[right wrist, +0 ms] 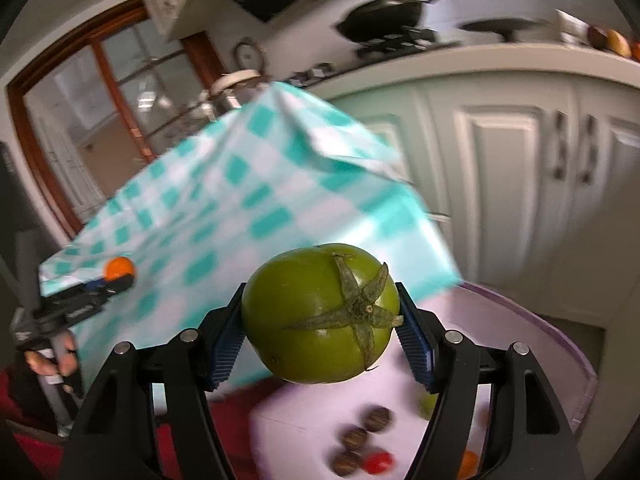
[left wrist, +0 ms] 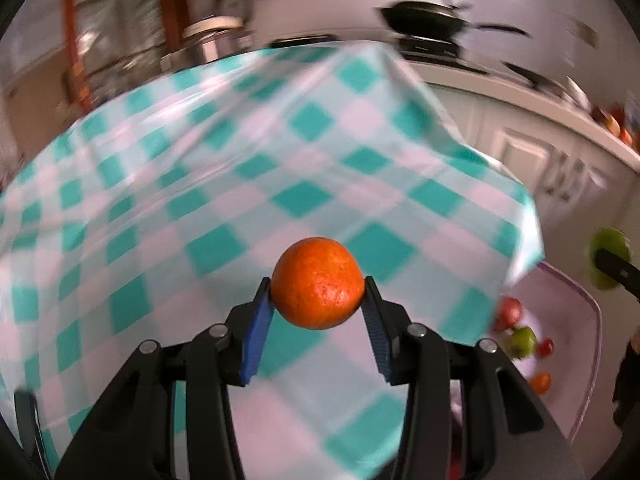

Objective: Organize fruits
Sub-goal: 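Carry the mandarin and green tomato toward the white bin, then lower both grippers into the bin and open them to release the fruits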

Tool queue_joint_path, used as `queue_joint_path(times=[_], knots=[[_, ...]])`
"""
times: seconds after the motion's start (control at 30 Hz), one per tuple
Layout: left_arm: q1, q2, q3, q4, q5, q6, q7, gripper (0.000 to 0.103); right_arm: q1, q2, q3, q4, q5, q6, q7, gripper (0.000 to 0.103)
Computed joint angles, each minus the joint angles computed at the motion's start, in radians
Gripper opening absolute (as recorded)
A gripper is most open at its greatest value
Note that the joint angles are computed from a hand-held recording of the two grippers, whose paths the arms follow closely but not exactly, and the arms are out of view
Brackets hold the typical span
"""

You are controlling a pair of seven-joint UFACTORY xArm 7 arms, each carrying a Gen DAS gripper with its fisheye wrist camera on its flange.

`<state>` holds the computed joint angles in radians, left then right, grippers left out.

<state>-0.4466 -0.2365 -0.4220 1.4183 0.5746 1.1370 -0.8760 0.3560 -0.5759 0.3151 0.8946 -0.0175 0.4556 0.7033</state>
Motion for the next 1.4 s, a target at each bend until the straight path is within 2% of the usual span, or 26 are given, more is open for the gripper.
queue_joint_path(times=[0.07, 0.2, 0.3, 0.43, 0.63, 0.8, 0.93, 1.17, 1.4], knots=[[-0.022, 0.050, -0.018, 0.044, -0.004, -0.011, 0.028, 0.045, -0.015, -0.042, -0.017, -0.038, -0.005, 0.055, 0.002, 0.068], [-0.113, 0.179, -0.034, 0.150, 0.002, -0.058, 0.106, 0.045, -0.033, -0.092, -0.050, -0.085, -0.005, 0.162, -0.022, 0.068], [-0.178, 0.261, -0.025, 0.205, -0.038, -0.125, 0.208, 0.045, -0.048, -0.094, -0.061, -0.103, -0.015, 0.228, -0.057, 0.068], [-0.259, 0.395, -0.021, 0.299, -0.097, -0.119, 0.350, 0.045, -0.066, -0.059, -0.056, -0.108, -0.037, 0.289, -0.092, 0.068], [-0.304, 0.580, 0.015, 0.410, -0.278, -0.029, 0.487, 0.044, -0.072, 0.104, -0.048, -0.030, -0.094, 0.398, -0.178, 0.068], [-0.340, 0.754, 0.041, 0.579, -0.402, 0.078, 0.598, 0.044, -0.080, 0.235, -0.049, 0.060, -0.171, 0.469, -0.208, 0.068], [-0.401, 0.871, 0.068, 0.699, -0.435, 0.129, 0.680, 0.044, -0.061, 0.305, -0.062, 0.105, -0.198, 0.529, -0.255, 0.068], [-0.525, 0.943, 0.129, 0.740, -0.419, 0.200, 0.855, 0.044, -0.021, 0.402, -0.083, 0.153, -0.197, 0.611, -0.353, 0.068], [-0.576, 0.963, 0.187, 0.756, -0.458, 0.252, 0.946, 0.045, -0.001, 0.491, -0.100, 0.225, -0.188, 0.684, -0.371, 0.068]])
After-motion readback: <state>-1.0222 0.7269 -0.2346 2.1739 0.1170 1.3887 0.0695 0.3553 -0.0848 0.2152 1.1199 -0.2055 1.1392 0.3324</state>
